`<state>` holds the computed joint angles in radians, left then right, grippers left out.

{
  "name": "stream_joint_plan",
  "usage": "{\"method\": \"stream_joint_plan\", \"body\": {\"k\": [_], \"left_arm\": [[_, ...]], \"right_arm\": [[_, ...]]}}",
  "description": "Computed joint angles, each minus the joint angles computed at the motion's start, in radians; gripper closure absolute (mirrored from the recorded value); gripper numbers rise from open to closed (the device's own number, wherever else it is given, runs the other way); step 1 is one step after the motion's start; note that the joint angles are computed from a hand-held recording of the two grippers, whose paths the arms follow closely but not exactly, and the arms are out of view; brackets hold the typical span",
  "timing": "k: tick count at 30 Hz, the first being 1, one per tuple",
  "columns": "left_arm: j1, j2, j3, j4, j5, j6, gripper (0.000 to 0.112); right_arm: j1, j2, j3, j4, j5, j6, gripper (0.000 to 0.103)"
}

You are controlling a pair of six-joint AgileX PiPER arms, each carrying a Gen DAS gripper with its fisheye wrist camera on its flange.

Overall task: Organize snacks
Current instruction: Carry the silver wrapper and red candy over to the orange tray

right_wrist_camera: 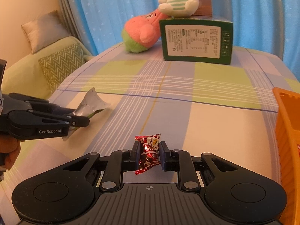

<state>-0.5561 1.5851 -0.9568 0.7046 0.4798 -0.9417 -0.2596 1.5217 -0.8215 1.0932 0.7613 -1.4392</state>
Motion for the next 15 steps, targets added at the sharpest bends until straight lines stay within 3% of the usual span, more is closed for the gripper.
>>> {"method": "stream_joint_plan", "body": {"k": [8,15], "left_arm": [[-0.13,-0.08,0.012,0.001,0.075,-0.116,0.089],[-0.328,-0.105,-0.044,0.048,0.191,-0.284,0.089]], "right_arm": [[-0.181,-0.163,0.093,-0.068,0.117,0.047,0.082],[-0.403,-0.271,0.12,-0.15,0.273,0.056,0.082]]}}
